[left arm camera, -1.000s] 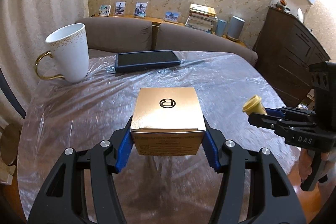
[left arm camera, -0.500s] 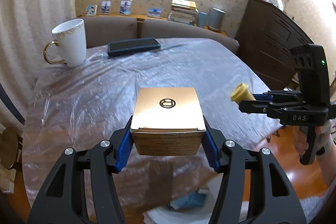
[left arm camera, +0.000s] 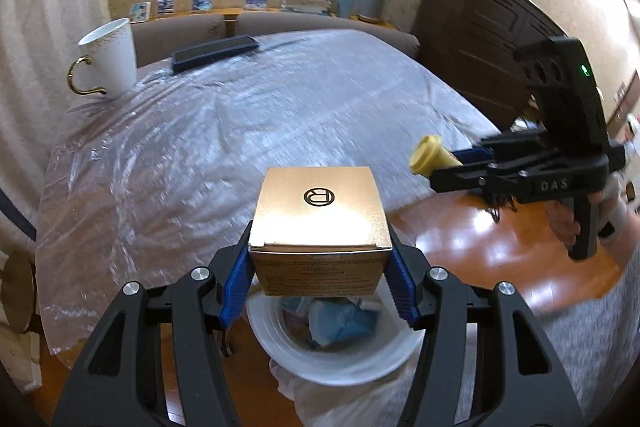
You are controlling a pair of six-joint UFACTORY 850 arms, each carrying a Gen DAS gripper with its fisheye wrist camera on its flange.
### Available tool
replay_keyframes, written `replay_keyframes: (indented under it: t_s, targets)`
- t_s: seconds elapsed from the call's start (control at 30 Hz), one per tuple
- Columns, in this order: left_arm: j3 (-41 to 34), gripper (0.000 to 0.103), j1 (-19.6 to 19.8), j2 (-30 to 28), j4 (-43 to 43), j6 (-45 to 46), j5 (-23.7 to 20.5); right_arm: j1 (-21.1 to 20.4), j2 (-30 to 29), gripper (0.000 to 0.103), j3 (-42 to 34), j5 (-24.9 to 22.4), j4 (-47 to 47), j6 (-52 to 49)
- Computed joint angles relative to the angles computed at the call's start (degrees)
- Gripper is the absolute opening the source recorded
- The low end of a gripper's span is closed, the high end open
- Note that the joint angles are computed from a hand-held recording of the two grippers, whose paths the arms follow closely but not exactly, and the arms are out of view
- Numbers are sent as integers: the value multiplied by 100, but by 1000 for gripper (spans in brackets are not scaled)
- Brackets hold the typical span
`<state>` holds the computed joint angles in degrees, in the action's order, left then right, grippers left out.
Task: Collect trash
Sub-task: 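Carry the tan cube box and yellow cup over the trash bin with both tools, then open both tools to drop the cube box and cup into the bin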
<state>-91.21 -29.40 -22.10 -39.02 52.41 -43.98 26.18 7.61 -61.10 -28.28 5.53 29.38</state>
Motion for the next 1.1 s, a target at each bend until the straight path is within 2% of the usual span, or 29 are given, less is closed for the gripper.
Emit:
replay_keyframes:
  t_s: [0.27, 0.47, 0.67, 0.93, 1.1]
  targets:
    - [366, 59, -91, 175, 255, 194, -457, 210, 62, 29, 215, -184, 212, -15]
    - [535, 59, -178, 85, 530, -63, -458, 300, -47, 29, 379, -233, 266, 32]
    - [657, 59, -321, -114, 1056, -650, -119, 383, -281, 29, 517, -158, 76, 172]
    - [792, 59, -524, -373, 1737, -1555, 421, 477, -558, 30, 762, 320, -69, 355]
    - [890, 59, -563, -436, 2048, -1952, 629, 415, -724, 30, 791, 445, -215, 550]
